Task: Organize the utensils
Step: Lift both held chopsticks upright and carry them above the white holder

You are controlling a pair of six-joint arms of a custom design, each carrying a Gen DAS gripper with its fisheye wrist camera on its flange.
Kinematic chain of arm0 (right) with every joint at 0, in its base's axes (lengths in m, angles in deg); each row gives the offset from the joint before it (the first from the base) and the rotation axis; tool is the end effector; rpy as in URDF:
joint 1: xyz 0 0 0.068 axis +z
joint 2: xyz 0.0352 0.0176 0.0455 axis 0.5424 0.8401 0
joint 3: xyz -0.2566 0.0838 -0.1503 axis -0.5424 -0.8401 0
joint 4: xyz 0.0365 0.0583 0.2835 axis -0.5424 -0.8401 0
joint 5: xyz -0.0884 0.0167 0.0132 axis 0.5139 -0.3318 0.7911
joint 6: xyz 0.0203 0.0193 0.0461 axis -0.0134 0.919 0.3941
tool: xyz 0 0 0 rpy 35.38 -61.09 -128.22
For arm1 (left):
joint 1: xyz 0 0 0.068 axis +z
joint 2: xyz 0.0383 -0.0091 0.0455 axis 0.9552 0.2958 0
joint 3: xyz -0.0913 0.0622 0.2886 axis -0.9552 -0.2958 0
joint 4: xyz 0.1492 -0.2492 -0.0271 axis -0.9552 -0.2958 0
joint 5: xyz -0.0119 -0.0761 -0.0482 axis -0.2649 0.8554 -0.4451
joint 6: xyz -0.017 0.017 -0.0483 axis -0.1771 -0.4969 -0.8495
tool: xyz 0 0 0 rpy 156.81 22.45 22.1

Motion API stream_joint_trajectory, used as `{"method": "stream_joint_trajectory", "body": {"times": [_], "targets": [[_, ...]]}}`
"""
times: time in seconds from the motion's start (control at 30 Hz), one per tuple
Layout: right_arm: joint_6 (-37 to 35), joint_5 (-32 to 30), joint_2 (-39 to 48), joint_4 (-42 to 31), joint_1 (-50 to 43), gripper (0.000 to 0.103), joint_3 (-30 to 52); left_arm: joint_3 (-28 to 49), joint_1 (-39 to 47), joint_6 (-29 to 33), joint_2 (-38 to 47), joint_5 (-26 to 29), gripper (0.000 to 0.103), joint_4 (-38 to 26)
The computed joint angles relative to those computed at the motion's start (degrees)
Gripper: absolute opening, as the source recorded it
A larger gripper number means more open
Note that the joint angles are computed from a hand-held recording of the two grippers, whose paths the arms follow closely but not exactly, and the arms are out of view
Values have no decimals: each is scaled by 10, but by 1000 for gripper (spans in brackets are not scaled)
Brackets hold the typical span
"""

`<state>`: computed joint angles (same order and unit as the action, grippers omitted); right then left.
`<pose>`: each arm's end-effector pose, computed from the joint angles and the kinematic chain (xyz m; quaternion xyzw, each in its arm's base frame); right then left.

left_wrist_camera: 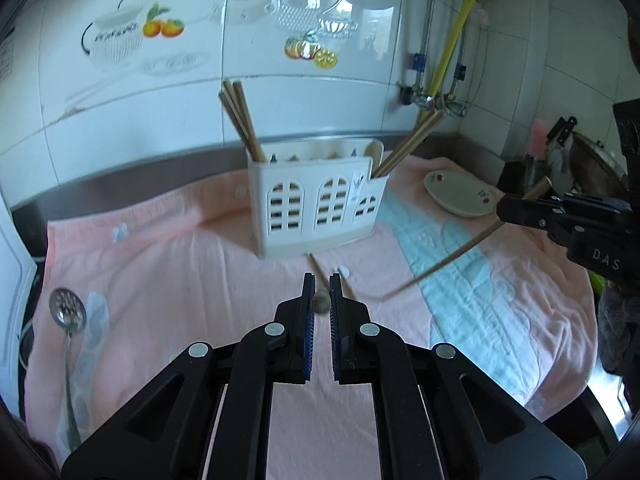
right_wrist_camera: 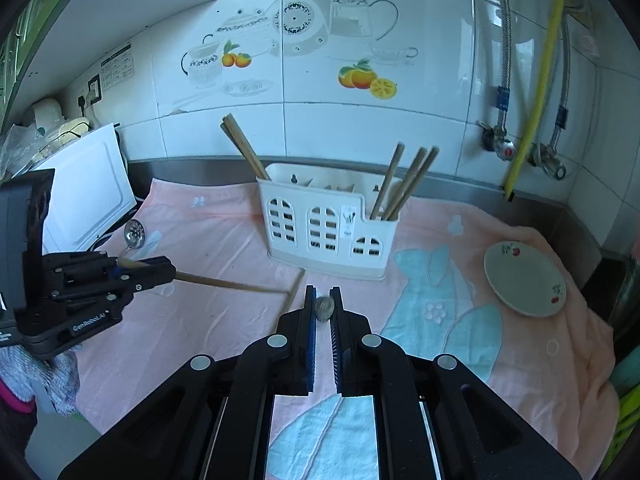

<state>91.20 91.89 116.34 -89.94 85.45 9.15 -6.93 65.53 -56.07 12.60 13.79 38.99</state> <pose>0.2195 0.2477 0.2491 0.0323 0.8960 -0.0211 0.4425 0.3252 -0.0605 0.2216 0.3137 0.8343 -0.2124 0.4006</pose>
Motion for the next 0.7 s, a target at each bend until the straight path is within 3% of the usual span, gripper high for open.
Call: {"method": "stream_joint_trajectory", "body": {"times": [0.47, 0.7], "targets": [[-90, -36, -16, -53, -64, 6, 102, 90, -9, 16, 7, 8, 6, -68], [-139, -46, -4, -30, -119, 6, 158, 143, -9, 11, 10, 23, 6, -97]]}}
